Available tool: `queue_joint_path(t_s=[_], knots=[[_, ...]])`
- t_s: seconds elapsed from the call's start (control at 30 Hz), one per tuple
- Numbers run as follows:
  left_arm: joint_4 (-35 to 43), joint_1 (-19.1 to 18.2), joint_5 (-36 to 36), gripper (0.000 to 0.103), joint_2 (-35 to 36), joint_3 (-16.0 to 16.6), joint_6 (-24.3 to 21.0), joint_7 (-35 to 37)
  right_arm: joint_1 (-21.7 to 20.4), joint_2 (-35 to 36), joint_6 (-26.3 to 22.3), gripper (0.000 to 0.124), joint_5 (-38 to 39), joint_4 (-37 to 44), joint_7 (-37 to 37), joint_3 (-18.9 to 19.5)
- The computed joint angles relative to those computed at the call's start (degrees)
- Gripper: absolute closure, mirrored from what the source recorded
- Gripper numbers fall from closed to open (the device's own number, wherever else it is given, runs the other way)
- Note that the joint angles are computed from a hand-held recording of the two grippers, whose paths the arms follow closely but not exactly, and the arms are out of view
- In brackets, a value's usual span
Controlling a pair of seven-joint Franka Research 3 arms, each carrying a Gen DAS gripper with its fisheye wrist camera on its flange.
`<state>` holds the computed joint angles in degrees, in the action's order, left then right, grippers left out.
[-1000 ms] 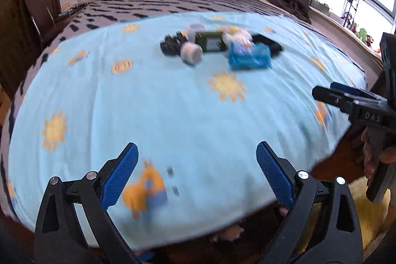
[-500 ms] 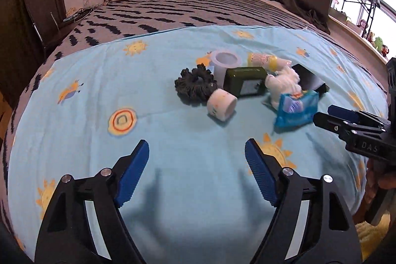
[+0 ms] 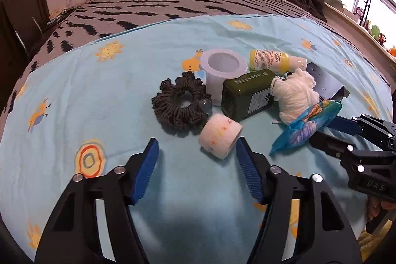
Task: Collect trash
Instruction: 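Grasp the white tape roll with the left tool while the right tool grasps the blue tissue pack, then carry both tools down to the bin and release the tape roll and tissue pack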
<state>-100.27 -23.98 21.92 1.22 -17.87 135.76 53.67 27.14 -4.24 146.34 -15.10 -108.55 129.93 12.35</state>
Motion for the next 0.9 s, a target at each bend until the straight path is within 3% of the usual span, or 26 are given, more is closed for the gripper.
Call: queue_joint_path(t_s=[0.1, 0.2, 0.27, 0.4, 0.43, 0.47, 0.7, 0.9], knots=[[0.9, 0.06, -1.11, 0.057, 1.27, 0.08, 0.25, 1.62, 0.09, -0.18, 0.77, 0.095, 1.0, -0.28, -1.42, -0.15], [1.17, 0.05, -1.66, 0.07, 1.69, 0.17, 0.75, 2.83, 0.19, -0.2, 1.6, 0.098, 1.5, -0.29, -2.58, -0.07], [1.19, 0.02, -1.82, 0.083, 1.52, 0.2, 0.76, 3.09, 0.34, -0.25, 2.29, 0.103, 2.26, -0.32, -3.65, 0.0], [0.89, -0.05, -1.71, 0.086, 0.96, 0.2, 0.4, 2.96, 0.65, -0.6, 2.28, 0.109, 0.66, 0.02, -4.14, 0.72], [0.62, -0.05, -1.72, 0.089, 0.62, 0.19, 0.24, 2.91, 0.73, -0.68, 2.22, 0.111, 0.43, 0.12, -4.16, 0.84], [0.25, -0.06, -1.58, 0.098, 0.15, 0.15, 0.0, 2.76, 0.8, -0.92, 2.13, 0.111, 0.13, 0.06, -4.06, 0.97], [-4.18, 0.26, -1.49, 0.099, -6.12, -0.37, -0.63, 0.82, 0.77, -4.49, 2.2, 0.111, 0.33, -2.06, -2.91, 2.3], [-8.61, -0.2, -2.57, 0.099, -13.23, -1.73, -0.53, -0.95, -0.2, -9.6, -2.63, 0.111, -3.87, -3.27, 1.74, 5.62]])
